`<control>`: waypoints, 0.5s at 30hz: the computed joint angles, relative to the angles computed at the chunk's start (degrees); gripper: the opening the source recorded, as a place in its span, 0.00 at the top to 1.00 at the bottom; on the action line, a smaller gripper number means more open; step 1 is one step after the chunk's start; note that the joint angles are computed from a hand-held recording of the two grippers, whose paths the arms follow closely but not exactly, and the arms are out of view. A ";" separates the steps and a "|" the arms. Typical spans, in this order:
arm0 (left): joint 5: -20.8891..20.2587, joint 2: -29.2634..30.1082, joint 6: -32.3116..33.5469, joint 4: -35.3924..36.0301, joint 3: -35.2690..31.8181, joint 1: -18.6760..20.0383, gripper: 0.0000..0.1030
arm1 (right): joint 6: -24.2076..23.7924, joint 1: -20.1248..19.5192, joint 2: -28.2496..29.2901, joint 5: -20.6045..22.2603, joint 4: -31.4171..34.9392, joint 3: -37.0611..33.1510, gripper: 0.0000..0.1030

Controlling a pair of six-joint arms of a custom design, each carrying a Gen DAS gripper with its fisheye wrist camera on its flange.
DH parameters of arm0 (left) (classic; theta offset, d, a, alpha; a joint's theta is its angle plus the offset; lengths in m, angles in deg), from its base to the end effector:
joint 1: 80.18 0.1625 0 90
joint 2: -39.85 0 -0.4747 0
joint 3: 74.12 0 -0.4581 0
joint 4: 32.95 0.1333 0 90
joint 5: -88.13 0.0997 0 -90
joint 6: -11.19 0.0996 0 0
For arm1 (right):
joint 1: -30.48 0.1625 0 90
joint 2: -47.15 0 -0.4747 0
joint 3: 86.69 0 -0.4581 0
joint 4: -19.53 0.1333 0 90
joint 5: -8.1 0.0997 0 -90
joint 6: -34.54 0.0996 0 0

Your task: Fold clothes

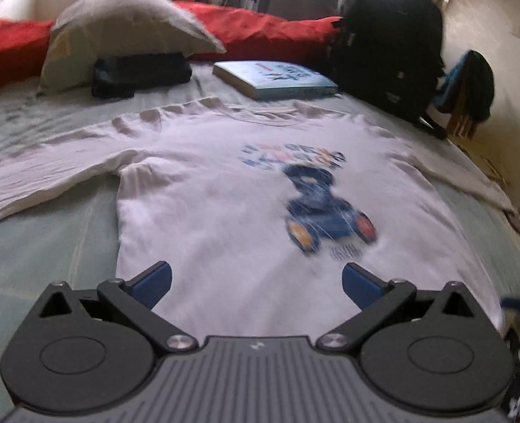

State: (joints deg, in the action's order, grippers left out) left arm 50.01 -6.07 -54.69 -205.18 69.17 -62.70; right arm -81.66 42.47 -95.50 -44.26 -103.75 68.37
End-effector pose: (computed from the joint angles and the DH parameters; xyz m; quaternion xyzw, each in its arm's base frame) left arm -0.2718 -0.3075 -0.0362 0.1092 0.8866 -0.3633 0.2647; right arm -0.1468 -0.2296 0.3139 0.3597 -0.8605 0.2936 0.2094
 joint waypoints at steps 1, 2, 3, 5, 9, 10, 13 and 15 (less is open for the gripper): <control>0.11 0.26 1.75 -1.63 -0.35 1.94 0.01 | 0.94 0.53 0.35 -0.04 -0.59 -0.03 0.00; 0.21 0.52 2.98 -2.65 -0.60 3.60 0.01 | 1.97 1.17 0.93 -0.29 -1.44 -0.09 0.00; 0.29 0.77 4.23 -3.63 -0.90 5.26 0.01 | 3.18 1.92 1.67 -0.59 -2.87 -0.06 0.00; 1.53 1.03 4.34 -4.21 -0.91 7.68 0.01 | 5.75 3.48 3.31 -1.43 -6.62 0.13 0.00; 2.09 0.25 3.68 -6.84 0.26 7.94 0.02 | 11.19 6.14 7.07 -2.71 -12.40 -0.20 0.00; 3.39 -0.71 1.62 -2.44 -0.03 6.79 0.02 | 12.83 6.79 8.04 -2.89 -13.39 -0.45 0.00; 5.04 -2.36 -0.80 5.33 -0.40 2.53 0.02 | 18.21 8.76 10.37 -3.48 -14.66 -1.45 0.00; 3.78 -2.53 1.17 5.19 -0.20 -0.04 0.02 | 20.39 9.32 10.93 -3.37 -13.45 -2.21 0.00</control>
State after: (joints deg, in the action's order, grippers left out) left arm 53.79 -8.60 -53.53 -199.99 68.96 -62.74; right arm -61.27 51.79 -84.57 -47.63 -117.20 66.15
